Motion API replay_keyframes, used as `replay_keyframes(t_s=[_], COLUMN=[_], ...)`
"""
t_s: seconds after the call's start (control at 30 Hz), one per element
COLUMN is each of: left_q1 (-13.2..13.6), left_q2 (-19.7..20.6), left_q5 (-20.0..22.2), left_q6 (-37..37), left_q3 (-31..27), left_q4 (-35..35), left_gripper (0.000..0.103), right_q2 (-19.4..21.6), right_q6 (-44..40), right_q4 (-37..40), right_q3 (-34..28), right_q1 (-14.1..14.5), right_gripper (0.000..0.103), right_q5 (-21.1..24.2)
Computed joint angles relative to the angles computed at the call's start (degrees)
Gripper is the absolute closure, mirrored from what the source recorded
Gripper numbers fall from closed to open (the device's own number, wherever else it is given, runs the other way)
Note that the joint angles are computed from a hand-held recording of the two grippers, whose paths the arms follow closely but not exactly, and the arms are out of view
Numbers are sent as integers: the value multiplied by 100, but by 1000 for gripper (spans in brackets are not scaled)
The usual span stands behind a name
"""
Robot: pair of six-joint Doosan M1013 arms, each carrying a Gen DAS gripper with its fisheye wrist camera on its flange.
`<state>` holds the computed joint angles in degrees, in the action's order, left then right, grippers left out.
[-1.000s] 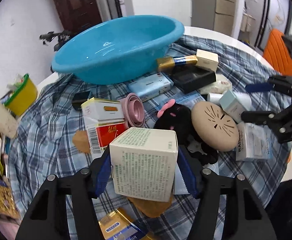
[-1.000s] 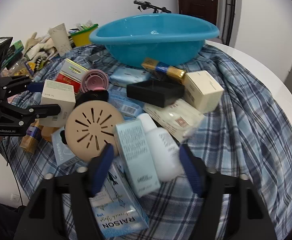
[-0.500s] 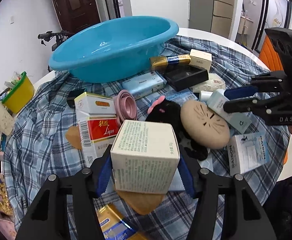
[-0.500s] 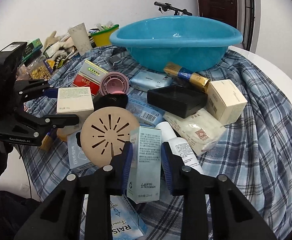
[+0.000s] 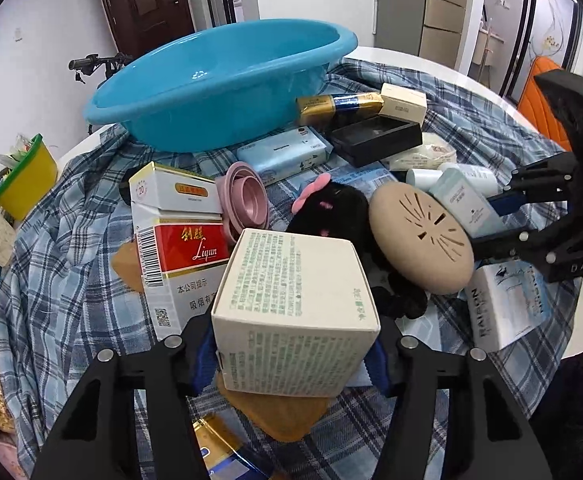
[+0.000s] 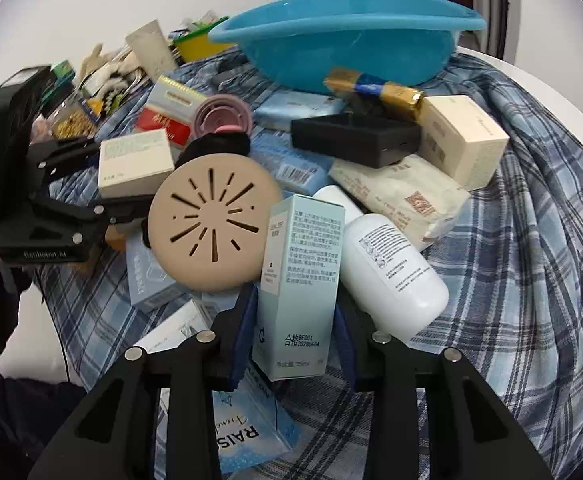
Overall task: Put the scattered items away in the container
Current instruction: 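Lift the cream box with the left tool while the right tool lifts the green carton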
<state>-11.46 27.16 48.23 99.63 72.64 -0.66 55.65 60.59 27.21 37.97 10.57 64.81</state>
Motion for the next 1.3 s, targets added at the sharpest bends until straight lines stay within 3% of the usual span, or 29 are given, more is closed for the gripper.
replay_keyframes(t_s=[0.23, 0.33, 0.4, 0.63, 0.8, 0.93, 1.13, 1.2, 1.3], left_q1=[-42, -84, -126, -317, -501, -635, -780, -779, -768], left_q2=[-128, -235, -297, -510, -574, -616, -660, -647, -618], left_q5=[-256, -561, -787, -1557, -1741, -1809, -1773, -1812, -1833], left_q6=[-218, -719, -1175, -3540, -5489, -7038, -8747, -8778, -8415], left_q3=[142, 268, 361, 711, 838, 982, 1249, 1271, 1227], left_q4=[138, 503, 833, 2465, 4111, 5459, 7091, 7092, 6719], left_gripper=[43, 43, 43, 43, 43, 43, 43, 43, 43], right_q2=[-394, -620, -677, -989, -1233, -1338, -1362, -1352, -1347], right_q6=[188, 538, 645, 964, 1369, 1286, 1604, 1868, 1663], right_q4=[24, -366, -435, -888, -1536, -1488, -1881, -2138, -1896], right_q3=[646, 1012, 1093, 1658, 2176, 2459, 2616, 2616, 2613], right_q1=[0, 76, 92, 244, 384, 454, 513, 522, 512], right_gripper=[72, 73, 73, 73, 73, 73, 73, 73, 73], right_q5=[-976, -1755, -1989, -3332, -4577, -5287, -5743, -5731, -5700])
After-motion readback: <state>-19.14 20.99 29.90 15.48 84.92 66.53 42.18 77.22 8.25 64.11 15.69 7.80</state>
